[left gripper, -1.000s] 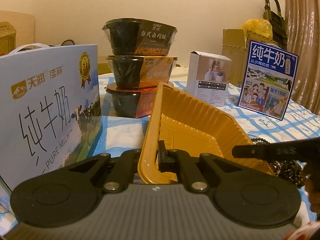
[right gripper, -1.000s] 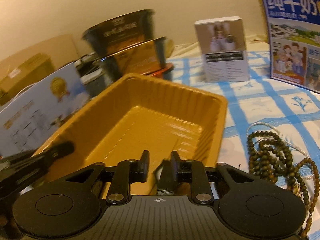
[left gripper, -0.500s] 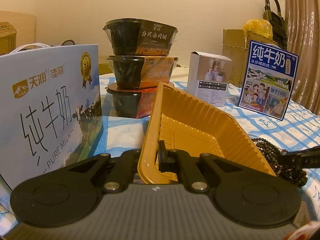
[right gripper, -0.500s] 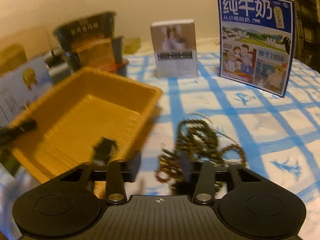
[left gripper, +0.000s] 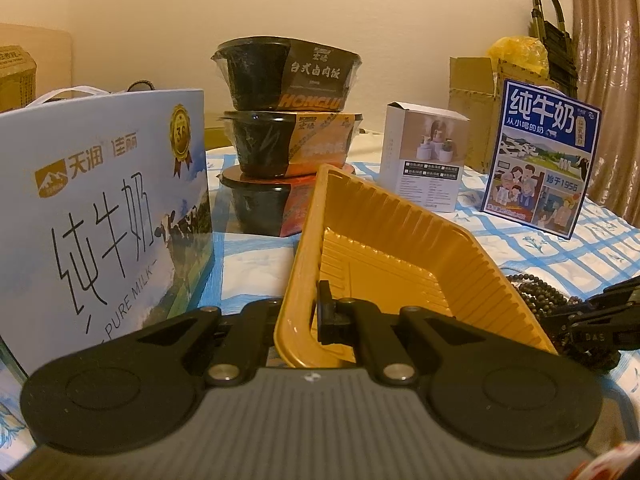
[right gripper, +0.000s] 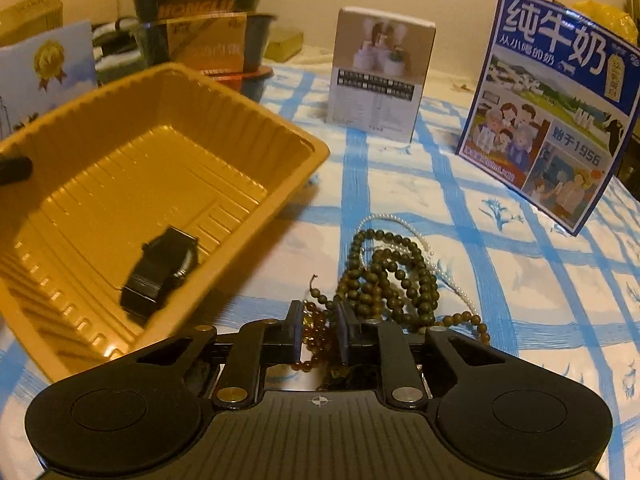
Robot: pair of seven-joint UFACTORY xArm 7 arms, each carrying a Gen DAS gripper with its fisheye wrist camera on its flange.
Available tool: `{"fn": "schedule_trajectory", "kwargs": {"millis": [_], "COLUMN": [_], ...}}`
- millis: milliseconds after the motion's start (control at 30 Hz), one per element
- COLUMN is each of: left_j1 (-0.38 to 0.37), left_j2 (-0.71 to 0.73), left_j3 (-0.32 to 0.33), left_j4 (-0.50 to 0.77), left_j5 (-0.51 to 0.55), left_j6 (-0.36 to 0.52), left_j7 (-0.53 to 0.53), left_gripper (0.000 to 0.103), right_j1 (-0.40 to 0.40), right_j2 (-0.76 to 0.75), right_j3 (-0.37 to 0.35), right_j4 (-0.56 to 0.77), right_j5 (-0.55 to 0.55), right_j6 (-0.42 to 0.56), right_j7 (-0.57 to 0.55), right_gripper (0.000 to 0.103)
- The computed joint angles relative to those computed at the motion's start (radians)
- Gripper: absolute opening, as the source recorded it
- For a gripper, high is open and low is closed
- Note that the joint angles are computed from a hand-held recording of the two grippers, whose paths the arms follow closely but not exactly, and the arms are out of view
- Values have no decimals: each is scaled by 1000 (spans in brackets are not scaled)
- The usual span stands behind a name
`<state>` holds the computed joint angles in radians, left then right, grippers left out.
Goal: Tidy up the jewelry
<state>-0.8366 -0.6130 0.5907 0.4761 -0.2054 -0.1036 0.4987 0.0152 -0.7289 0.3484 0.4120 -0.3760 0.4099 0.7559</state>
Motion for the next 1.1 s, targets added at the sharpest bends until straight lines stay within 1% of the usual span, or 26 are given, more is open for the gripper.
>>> {"fn": "schedule_trajectory", "kwargs": {"millis": [133, 167, 267, 367, 500, 667, 800, 900, 1100], "left_j1": [3, 2, 0, -2, -1, -5, -7, -13, -15], "left_j2": [0, 0, 1, 1, 1, 1, 0, 4, 2], "left_j3": [-3, -3, 0, 1, 1, 3, 5, 10, 11], "left_j4": [-1, -1, 0, 1, 1, 2, 3, 8, 6], "left_j5": [2, 1, 3, 3, 4, 4, 4, 2, 2], "left_j6": [-1, -1, -2, -2, -2, -2, -2, -2, -5], "left_j7": [-3, -4, -3, -6, -7, -8, -8, -10, -12], "left_gripper": [5, 5, 5, 5, 5, 5, 5, 5, 5], "right_j1": [6, 8, 18, 17, 55, 81, 85, 85, 152], "right_j2": [27, 31, 34, 13, -68, -186, -238, -252, -221], "right_j3": [-11, -12, -16, -16, -95, -163, -170, -161, -167], "right_j4": [10, 11, 7, -10, -69, -103, -94, -81, -48], "right_j5": [-5, -6, -6, 2, 95, 207, 262, 284, 333], "right_j6": [3, 2, -12, -31, -118, -167, -168, -172, -245], "right_j7": [-25, -29, -43, -29, -12, -29, -47, -62, -99], "right_gripper": [17, 16, 5, 5, 5, 4, 4, 4, 5]}}
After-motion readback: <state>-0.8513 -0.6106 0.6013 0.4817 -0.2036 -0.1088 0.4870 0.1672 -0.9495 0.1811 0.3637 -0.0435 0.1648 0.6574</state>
